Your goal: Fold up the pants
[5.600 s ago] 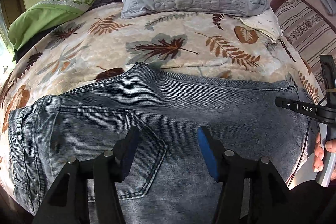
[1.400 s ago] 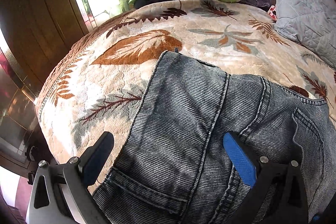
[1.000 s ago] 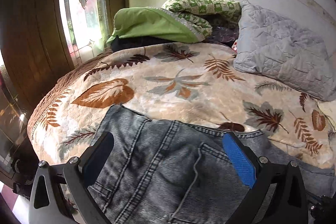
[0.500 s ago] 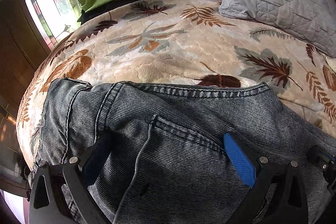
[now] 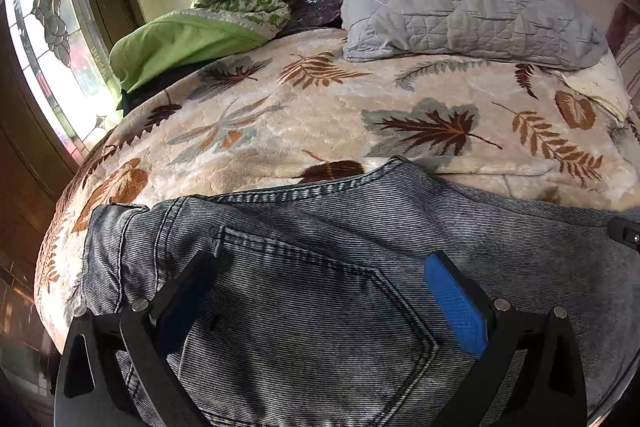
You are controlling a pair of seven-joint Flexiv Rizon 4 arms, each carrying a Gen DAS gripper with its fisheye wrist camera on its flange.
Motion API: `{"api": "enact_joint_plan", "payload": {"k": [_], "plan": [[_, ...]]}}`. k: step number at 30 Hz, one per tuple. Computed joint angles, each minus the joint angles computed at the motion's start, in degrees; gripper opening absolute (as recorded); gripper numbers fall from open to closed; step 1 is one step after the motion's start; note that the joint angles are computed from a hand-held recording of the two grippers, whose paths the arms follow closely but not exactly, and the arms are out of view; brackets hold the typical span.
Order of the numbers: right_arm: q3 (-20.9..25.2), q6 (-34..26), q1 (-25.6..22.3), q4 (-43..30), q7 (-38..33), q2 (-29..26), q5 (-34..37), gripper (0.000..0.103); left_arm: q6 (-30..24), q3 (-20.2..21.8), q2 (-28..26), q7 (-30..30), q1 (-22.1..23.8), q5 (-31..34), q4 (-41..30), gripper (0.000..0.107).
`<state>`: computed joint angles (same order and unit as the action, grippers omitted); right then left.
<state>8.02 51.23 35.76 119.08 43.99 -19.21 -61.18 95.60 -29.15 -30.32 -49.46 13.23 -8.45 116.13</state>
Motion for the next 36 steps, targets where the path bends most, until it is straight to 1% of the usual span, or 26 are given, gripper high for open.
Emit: {"api": "enact_joint_plan", "payload": {"k": [2,3,5,7,9,11,13,14,15,16,19,20,21,23,25,26,27,29,30,33,34,36], "plan": [[1.2,-3.8,1.0,0.8,-0.1,1.8,1.9,0.018,-0.6,-6.1,0.2,2.5,4.9,1.3,2.3,0.103],[2.0,-6.2,1.6,0.9,-0.3,2.6,3.3,0.018,-2.1,-8.3,0.5,3.7,6.7,1.6,3.2,0.103],[3.5,-10.6,2.6,1.3,0.2,3.9,6.2,0.018,-5.9,-11.6,1.6,6.1,9.1,0.6,5.0,0.103],[5.1,-14.6,3.5,2.0,1.4,5.4,9.7,0.018,-7.4,-13.8,2.4,8.7,10.7,-0.4,7.1,0.103],[6.3,-16.0,3.6,3.6,3.9,7.0,12.5,0.018,-7.1,-14.5,3.1,10.9,10.9,-0.9,8.9,0.103],[7.3,-15.3,3.2,5.6,6.3,8.4,15.1,0.018,-8.5,-14.8,3.7,12.9,10.9,-1.8,9.8,0.103],[8.2,-15.0,2.7,6.4,6.1,8.6,19.0,0.018,-10.0,-11.4,4.2,12.8,8.0,-1.1,9.4,0.103],[8.5,-14.2,2.4,6.8,5.3,8.5,21.1,0.018,-9.3,-11.6,4.0,14.3,7.8,-2.9,9.9,0.103],[8.6,-12.8,2.1,7.6,5.3,8.7,21.7,0.018,-9.2,-12.1,4.0,15.0,8.1,-3.8,10.0,0.103],[8.5,-12.4,2.4,8.5,6.4,9.3,20.4,0.018,-9.9,-11.4,4.3,15.3,7.5,-4.5,9.8,0.103],[9.9,-15.0,3.1,9.6,7.0,12.0,22.4,0.018,-9.1,-10.4,4.7,16.4,6.5,-6.7,9.7,0.103],[10.6,-16.1,3.6,10.8,9.3,13.7,21.6,0.018,-8.4,-10.8,4.7,17.0,6.8,-7.5,9.9,0.103],[11.4,-16.8,4.1,12.2,12.0,15.5,20.2,0.018,-7.1,-12.5,4.6,18.0,8.1,-8.5,10.5,0.103],[13.5,-18.3,4.9,14.7,16.8,19.0,17.3,0.018,-4.2,-16.7,3.7,18.9,11.6,-8.6,11.5,0.103],[16.6,-22.0,6.4,16.1,21.4,21.9,18.0,0.022,-2.7,-20.8,2.7,18.5,15.1,-7.2,12.1,0.103],[17.9,-22.5,7.1,17.2,24.4,23.3,18.0,0.032,-2.1,-22.3,2.3,18.1,16.5,-6.4,12.3,0.103],[19.1,-22.3,7.6,18.6,28.1,24.6,17.2,0.048,-1.6,-23.8,1.9,17.7,17.7,-5.6,12.6,0.103],[21.6,-23.8,9.0,20.3,36.0,26.0,15.4,0.073,-0.7,-26.2,0.9,17.2,19.7,-3.6,13.1,0.103],[22.5,-24.5,9.6,21.2,40.3,26.3,13.4,0.073,-0.3,-26.9,0.5,17.0,20.3,-2.5,13.2,0.103],[21.6,-17.9,9.5,25.6,51.5,26.8,3.0,0.073,1.3,-27.5,-0.4,16.2,20.9,0.8,13.5,0.103],[21.2,-16.8,9.4,26.2,54.4,26.2,0.3,0.073,1.9,-27.6,-0.7,15.9,21.0,1.8,13.6,0.103],[19.6,-14.3,9.0,27.6,62.7,24.8,-8.4,0.073,2.5,-27.4,-1.2,15.0,21.0,3.6,13.4,0.103]]}}
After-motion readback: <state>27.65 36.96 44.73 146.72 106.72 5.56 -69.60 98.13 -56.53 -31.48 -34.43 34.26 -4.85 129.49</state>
